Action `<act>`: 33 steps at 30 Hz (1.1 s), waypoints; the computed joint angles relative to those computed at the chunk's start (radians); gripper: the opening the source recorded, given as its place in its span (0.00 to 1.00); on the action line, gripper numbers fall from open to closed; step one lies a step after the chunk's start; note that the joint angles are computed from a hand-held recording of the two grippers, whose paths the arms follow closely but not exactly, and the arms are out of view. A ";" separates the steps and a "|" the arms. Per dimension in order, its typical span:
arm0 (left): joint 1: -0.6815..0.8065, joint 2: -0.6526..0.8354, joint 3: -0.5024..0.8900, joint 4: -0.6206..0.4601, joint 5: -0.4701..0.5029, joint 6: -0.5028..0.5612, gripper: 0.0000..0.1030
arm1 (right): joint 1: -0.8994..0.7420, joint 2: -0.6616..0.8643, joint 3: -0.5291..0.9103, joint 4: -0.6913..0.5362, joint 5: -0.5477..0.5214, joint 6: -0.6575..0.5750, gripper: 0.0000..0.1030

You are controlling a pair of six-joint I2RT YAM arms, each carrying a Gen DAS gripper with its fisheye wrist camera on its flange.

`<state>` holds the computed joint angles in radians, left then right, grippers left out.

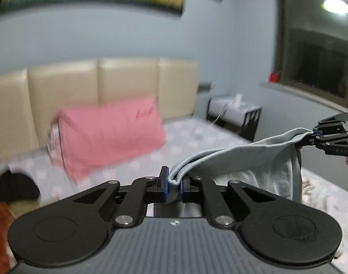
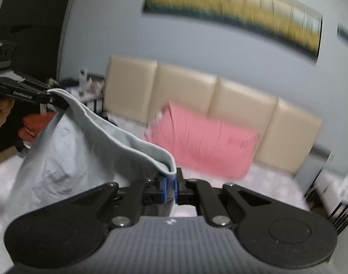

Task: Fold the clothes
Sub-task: 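Lower the grey trousers flat onto the bed and open both tools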

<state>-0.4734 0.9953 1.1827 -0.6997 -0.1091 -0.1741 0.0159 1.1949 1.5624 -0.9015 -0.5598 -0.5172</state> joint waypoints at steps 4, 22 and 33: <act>0.161 0.257 -0.151 0.245 0.112 0.075 0.07 | 0.110 0.237 -0.160 0.294 0.162 0.063 0.07; 0.276 0.967 0.088 0.381 0.061 0.002 0.11 | 0.278 1.067 0.260 0.487 0.442 0.256 0.07; 0.268 1.001 0.149 0.234 -0.090 0.002 0.22 | 0.320 1.167 0.251 0.528 0.577 0.342 0.32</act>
<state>-0.2054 1.9968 1.3320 -0.4656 -0.1989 -0.1721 0.3360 2.3621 1.8137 -0.3736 0.0172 -0.1754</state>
